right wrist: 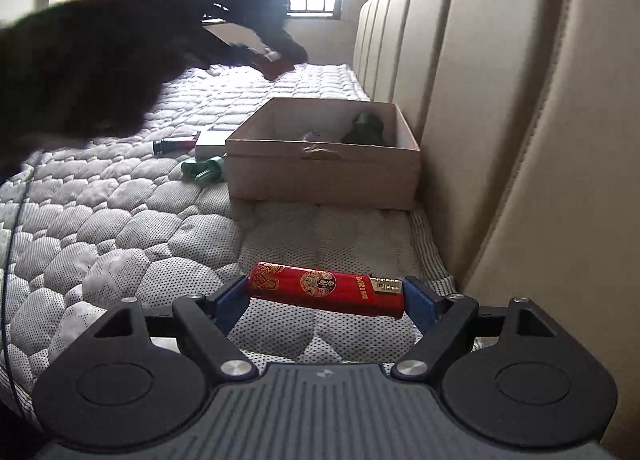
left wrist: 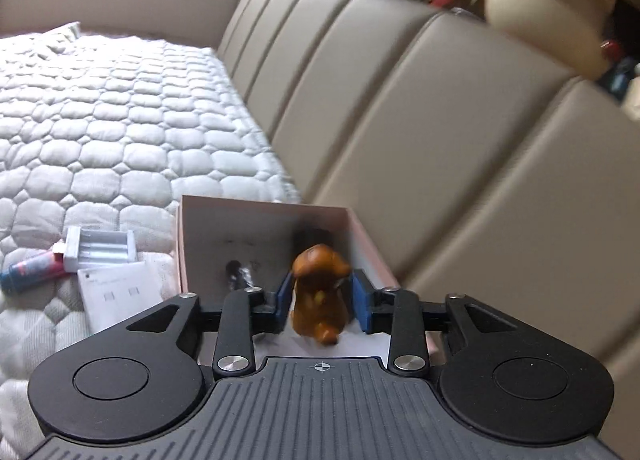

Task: Organize rigid objects
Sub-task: 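Drop the bear into the pink box with left tool while right drops the lighter in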

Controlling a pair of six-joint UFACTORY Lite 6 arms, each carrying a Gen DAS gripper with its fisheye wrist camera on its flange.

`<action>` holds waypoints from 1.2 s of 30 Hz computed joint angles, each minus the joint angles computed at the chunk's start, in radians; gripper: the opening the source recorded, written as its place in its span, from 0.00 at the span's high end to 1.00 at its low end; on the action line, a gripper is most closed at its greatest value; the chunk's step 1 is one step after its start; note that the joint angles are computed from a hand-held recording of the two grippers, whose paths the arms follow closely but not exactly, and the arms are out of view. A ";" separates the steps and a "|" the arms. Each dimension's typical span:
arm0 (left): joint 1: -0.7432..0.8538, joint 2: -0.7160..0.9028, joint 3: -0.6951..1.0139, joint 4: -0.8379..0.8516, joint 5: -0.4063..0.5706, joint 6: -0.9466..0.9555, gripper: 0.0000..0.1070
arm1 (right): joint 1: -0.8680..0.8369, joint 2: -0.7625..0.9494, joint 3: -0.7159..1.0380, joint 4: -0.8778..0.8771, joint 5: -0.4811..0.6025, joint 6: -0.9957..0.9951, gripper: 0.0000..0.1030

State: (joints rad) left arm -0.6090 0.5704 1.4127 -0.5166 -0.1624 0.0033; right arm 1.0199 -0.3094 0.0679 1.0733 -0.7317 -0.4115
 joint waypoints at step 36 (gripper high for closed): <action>0.409 -0.400 -0.914 0.764 -0.435 -0.608 0.66 | -0.305 0.483 0.533 -0.295 0.034 0.075 0.14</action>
